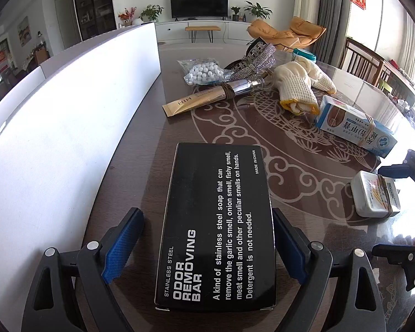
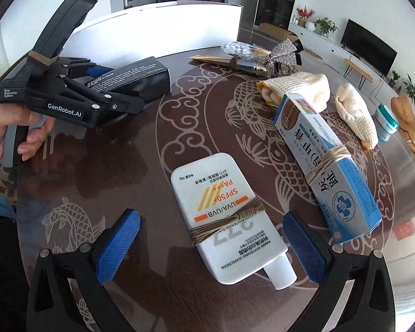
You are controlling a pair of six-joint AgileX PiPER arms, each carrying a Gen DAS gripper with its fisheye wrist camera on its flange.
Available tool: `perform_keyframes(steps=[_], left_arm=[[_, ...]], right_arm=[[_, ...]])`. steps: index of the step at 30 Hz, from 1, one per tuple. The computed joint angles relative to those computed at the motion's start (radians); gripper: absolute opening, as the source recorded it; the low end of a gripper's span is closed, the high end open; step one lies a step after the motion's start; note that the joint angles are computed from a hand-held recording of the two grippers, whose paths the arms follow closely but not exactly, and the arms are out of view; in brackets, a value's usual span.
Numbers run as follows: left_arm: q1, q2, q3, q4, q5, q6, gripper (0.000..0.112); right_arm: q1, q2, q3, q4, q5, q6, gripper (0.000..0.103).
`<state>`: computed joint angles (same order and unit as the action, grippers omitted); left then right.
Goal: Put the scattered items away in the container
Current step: 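Close the right gripper on the white sunscreen bottle at its string tie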
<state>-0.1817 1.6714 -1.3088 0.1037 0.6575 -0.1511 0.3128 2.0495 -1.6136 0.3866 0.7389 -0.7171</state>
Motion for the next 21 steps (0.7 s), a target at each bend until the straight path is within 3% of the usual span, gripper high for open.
perform_keyframes(steps=[3, 9, 12, 15, 17, 21], left_arm=[[0.0, 0.0, -0.001, 0.0, 0.0, 0.0, 0.091], [0.0, 0.0, -0.001, 0.0, 0.001, 0.0, 0.091], [0.0, 0.0, -0.001, 0.0, 0.001, 0.0, 0.091], [0.0, 0.0, -0.001, 0.0, 0.001, 0.001, 0.091], [0.0, 0.001, -0.002, 0.001, 0.001, 0.0, 0.091], [0.0, 0.001, -0.002, 0.0, 0.002, 0.001, 0.091]], right_arm=[[0.001, -0.009, 0.021, -0.015, -0.02, 0.017, 0.103], [0.032, -0.011, -0.001, -0.128, 0.019, 0.197, 0.103], [0.043, -0.047, 0.055, -0.148, -0.024, 0.255, 0.101], [0.056, -0.101, 0.135, -0.17, -0.09, 0.323, 0.091], [0.072, -0.136, 0.182, -0.212, -0.129, 0.412, 0.075], [0.125, -0.173, 0.242, -0.372, -0.191, 0.68, 0.067]])
